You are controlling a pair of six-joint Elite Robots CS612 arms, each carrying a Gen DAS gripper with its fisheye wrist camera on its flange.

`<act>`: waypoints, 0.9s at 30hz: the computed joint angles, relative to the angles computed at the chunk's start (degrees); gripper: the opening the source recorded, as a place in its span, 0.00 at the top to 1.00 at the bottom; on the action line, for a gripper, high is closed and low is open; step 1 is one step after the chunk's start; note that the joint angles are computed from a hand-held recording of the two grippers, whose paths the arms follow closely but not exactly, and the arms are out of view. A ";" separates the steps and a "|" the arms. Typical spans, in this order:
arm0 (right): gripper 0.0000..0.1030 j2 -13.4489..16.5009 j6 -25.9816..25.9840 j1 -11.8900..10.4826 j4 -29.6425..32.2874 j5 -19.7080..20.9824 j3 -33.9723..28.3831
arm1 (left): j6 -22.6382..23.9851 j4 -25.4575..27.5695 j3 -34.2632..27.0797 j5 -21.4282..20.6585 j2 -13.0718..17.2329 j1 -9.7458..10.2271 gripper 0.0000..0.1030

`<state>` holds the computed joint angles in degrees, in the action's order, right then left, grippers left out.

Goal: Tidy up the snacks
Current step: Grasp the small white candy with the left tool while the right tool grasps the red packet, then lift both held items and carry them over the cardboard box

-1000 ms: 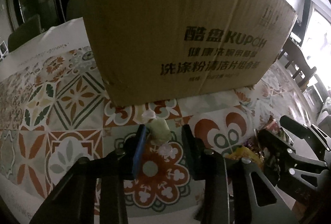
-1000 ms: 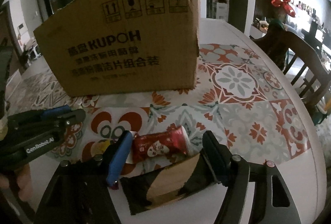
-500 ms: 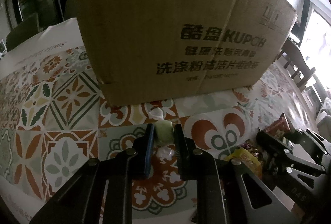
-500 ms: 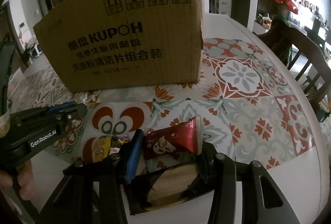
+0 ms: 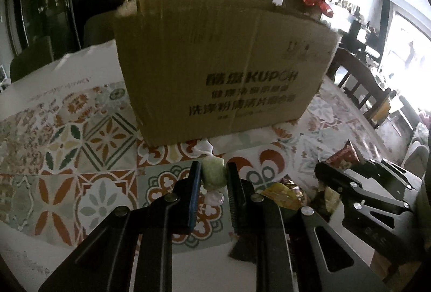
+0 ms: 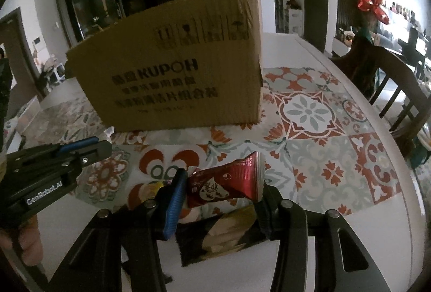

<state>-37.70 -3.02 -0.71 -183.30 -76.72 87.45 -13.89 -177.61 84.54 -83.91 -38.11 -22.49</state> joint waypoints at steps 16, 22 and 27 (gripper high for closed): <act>0.53 -4.97 1.50 -0.23 -7.10 1.23 4.43 | 0.31 -6.79 4.42 -1.49 -5.01 -0.20 0.81; 0.53 -6.86 1.86 -0.11 -8.11 1.97 5.27 | 1.64 -8.03 5.50 -2.39 -6.90 -0.09 0.81; 0.53 -7.82 1.75 0.14 -8.44 2.02 5.36 | 1.95 -8.64 5.76 -3.30 -7.99 0.16 0.81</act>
